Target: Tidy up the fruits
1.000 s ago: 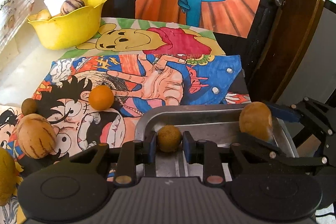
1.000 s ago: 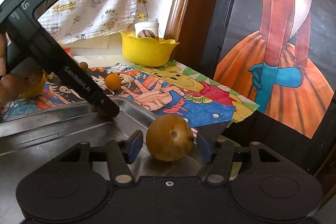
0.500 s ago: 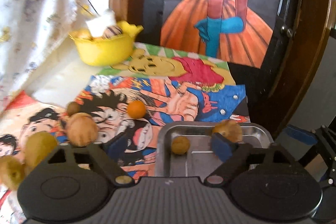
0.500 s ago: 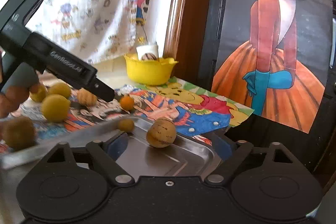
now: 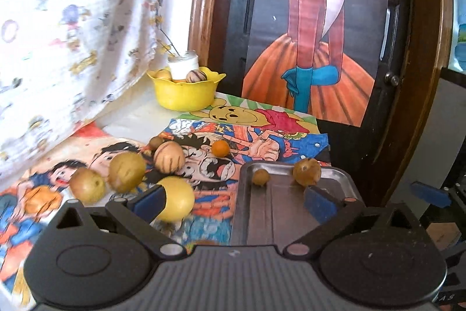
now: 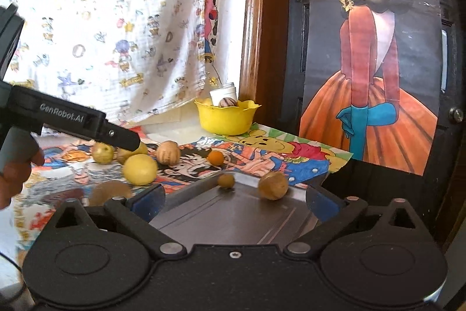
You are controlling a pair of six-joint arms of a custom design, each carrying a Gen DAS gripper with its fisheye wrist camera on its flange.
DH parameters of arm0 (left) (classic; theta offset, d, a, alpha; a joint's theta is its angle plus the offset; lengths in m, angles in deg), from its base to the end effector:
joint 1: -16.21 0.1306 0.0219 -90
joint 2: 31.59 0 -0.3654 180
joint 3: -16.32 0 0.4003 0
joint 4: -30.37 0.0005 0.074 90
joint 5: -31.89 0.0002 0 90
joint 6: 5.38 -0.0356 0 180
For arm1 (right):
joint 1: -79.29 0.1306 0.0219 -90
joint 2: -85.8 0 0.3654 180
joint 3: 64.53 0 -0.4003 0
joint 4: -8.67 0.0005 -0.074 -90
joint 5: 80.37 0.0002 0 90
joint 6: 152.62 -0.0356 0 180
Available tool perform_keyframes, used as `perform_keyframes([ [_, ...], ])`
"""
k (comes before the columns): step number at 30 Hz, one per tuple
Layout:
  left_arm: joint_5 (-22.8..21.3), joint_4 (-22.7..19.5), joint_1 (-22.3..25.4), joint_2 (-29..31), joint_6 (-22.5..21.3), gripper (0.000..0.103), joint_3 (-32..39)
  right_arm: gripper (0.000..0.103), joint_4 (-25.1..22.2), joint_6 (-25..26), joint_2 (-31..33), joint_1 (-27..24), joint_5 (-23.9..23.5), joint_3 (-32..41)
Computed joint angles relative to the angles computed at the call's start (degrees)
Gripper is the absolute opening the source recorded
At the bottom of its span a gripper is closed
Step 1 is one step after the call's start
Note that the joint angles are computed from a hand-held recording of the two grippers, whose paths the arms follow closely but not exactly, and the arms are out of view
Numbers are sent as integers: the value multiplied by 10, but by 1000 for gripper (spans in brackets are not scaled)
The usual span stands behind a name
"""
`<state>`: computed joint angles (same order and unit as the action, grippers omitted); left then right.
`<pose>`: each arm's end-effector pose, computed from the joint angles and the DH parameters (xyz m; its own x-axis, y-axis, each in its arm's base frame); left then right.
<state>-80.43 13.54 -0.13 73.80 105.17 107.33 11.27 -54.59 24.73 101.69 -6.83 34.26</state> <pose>0.5775 -0.1557 0.3279 -0.4475 -0.2072 -0.8699 -0.2227 0.9680 -0.1160 0.6228 0.2671 0.2798 -0.1900 -0.2232 -0.9561 -0.6481 0.7600 -0.0486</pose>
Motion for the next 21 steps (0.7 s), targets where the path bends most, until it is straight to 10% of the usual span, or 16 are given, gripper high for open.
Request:
perform_keyframes([
  [21,-69,5,-56,-140,56,103,-191,102,-33,-29,-136,27,27,-171],
])
